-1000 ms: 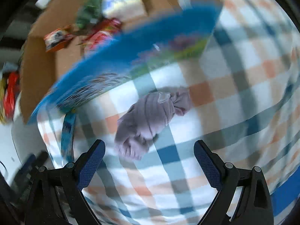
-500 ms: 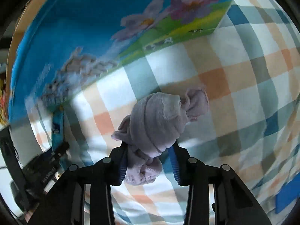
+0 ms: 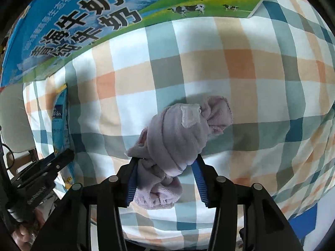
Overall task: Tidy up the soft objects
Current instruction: 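Grasp the blue Nestlé tube with the left tool while the right grasps the lilac sock, then carry the tube and sock into the box and open both tools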
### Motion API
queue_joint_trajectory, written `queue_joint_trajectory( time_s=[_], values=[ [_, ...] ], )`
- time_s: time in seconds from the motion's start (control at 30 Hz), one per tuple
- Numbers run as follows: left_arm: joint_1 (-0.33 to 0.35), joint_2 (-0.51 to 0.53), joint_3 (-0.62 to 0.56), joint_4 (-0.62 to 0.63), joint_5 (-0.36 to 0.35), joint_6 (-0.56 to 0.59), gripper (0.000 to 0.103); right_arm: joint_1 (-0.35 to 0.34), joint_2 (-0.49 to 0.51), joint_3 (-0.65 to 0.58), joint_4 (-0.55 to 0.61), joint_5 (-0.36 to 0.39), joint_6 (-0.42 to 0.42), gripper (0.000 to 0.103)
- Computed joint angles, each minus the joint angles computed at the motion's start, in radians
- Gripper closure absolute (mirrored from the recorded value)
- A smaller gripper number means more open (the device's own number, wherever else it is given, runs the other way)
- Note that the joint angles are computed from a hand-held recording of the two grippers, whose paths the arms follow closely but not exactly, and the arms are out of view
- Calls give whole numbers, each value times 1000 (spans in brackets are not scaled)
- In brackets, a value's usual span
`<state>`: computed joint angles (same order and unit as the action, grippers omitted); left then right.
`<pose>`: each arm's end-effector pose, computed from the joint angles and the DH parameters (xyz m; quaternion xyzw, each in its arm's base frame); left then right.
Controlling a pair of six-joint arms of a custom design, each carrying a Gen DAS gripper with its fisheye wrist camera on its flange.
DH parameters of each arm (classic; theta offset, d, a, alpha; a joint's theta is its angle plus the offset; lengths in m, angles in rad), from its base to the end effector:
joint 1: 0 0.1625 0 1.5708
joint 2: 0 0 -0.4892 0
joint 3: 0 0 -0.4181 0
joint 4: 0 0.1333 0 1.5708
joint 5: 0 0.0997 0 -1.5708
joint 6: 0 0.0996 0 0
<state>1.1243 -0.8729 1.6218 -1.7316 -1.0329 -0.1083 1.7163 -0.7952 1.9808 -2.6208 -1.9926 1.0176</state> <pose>-0.1170 -0.6714 0.1262 0.2312 0.8966 0.1991 0.3211 0.1765 -0.5665 0.0208 -0.3992 -0.8903 0.0594 0.2109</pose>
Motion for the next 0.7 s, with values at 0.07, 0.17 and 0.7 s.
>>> queue_joint_trajectory(
  time_s=[0.07, 0.17, 0.7],
  values=[
    [3, 5, 8, -9, 9, 0, 66, -5, 1, 0, -8, -1, 3, 51],
    [1, 7, 36, -50, 49, 35, 67, -36, -13, 23, -32, 7, -20, 51],
    [-111, -134, 179, -135, -53, 47, 90, 36, -43, 39, -48, -21, -52, 69]
  ],
)
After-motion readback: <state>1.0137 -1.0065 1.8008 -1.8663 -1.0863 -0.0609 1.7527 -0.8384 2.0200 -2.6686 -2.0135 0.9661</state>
